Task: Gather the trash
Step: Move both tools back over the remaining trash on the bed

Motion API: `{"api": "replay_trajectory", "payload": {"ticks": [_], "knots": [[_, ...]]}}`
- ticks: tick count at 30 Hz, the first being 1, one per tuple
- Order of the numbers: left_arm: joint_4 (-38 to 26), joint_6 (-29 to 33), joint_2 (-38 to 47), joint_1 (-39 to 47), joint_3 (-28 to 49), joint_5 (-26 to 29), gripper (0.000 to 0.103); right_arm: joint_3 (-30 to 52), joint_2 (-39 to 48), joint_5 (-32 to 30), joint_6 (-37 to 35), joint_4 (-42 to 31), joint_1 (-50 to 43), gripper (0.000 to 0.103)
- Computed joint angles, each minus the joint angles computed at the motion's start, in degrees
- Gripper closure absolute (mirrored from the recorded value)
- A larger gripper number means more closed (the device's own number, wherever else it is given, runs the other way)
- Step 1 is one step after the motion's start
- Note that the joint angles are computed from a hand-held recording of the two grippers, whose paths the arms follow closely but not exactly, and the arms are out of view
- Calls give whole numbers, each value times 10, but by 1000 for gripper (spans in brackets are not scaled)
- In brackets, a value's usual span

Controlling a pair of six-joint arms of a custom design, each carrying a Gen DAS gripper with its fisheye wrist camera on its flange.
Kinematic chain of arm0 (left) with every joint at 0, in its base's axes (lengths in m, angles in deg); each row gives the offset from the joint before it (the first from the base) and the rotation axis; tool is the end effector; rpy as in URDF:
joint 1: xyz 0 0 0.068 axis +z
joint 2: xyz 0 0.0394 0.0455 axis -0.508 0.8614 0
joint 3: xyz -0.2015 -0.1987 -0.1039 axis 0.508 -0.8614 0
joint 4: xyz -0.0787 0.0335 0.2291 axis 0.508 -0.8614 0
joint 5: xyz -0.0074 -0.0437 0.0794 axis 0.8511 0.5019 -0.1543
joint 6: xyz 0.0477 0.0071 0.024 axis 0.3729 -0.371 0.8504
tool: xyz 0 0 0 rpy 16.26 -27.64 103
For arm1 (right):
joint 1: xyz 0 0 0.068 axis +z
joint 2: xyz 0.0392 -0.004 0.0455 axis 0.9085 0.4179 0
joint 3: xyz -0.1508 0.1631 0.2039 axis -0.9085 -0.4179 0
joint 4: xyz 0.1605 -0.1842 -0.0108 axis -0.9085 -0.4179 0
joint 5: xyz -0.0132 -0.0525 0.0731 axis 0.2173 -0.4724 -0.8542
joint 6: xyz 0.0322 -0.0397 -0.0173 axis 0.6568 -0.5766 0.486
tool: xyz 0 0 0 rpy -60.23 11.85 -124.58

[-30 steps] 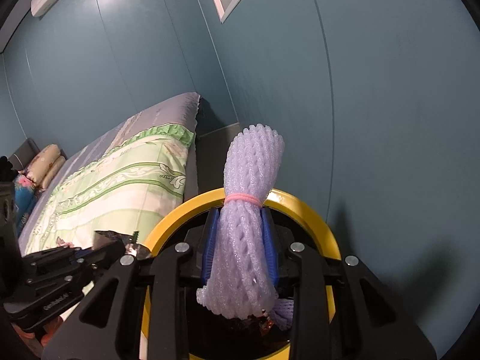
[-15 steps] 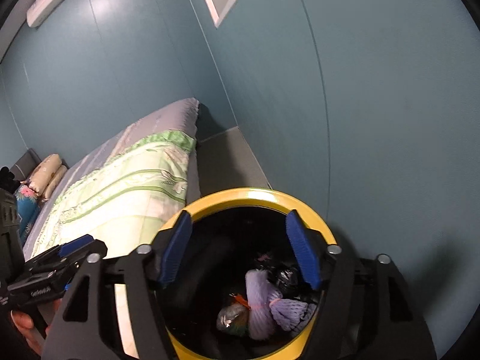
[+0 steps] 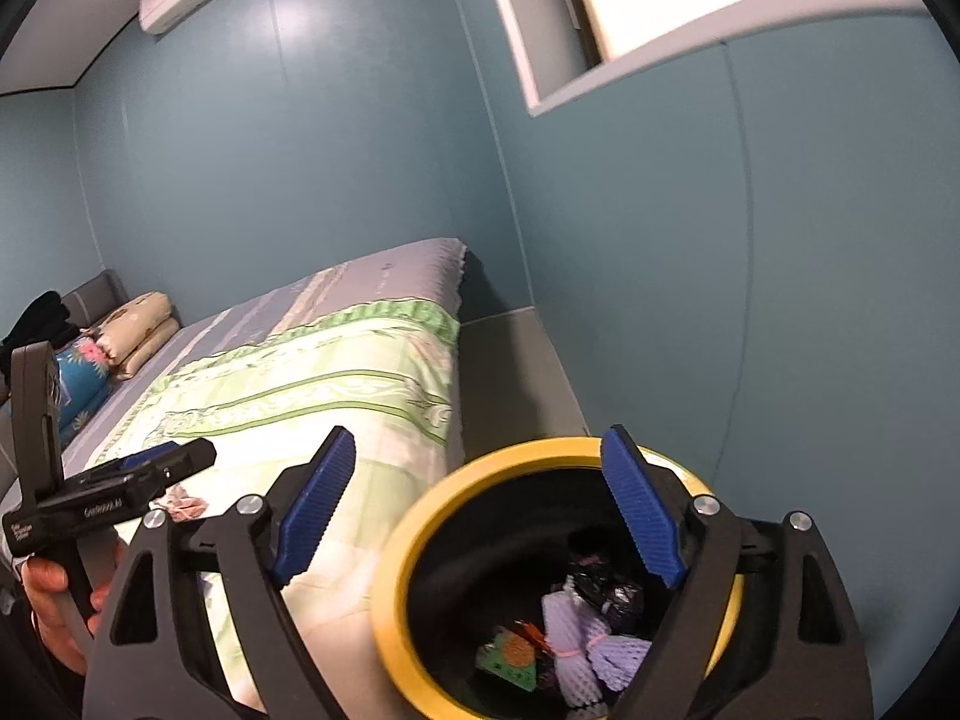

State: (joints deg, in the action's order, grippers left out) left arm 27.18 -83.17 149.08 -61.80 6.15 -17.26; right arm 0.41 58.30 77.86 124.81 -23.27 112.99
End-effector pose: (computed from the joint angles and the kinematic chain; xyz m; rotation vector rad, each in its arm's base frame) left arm 0.3976 -0.2510 0.1298 0.6503 2.1234 -0.6017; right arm 0.1959 0.1708 0.1246 0.6079 1.9054 -0.0425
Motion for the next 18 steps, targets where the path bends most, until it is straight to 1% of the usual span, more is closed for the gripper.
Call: {"api": "replay_trajectory", "payload": {"ticks": [4,8,12,18], "knots": [[8,9,-18,37,-15,5,8,38,9,-9,-42,1,5,20],[12,23,-36,75,-34,4,8,79,28,-20,-98,19,12,18],[13,27,-40,120,-41,13,8,123,60,-50,-150,52,16,17],[6,46,-38,189,-42,26,8,217,126,-104,-216,77,16,16]]}}
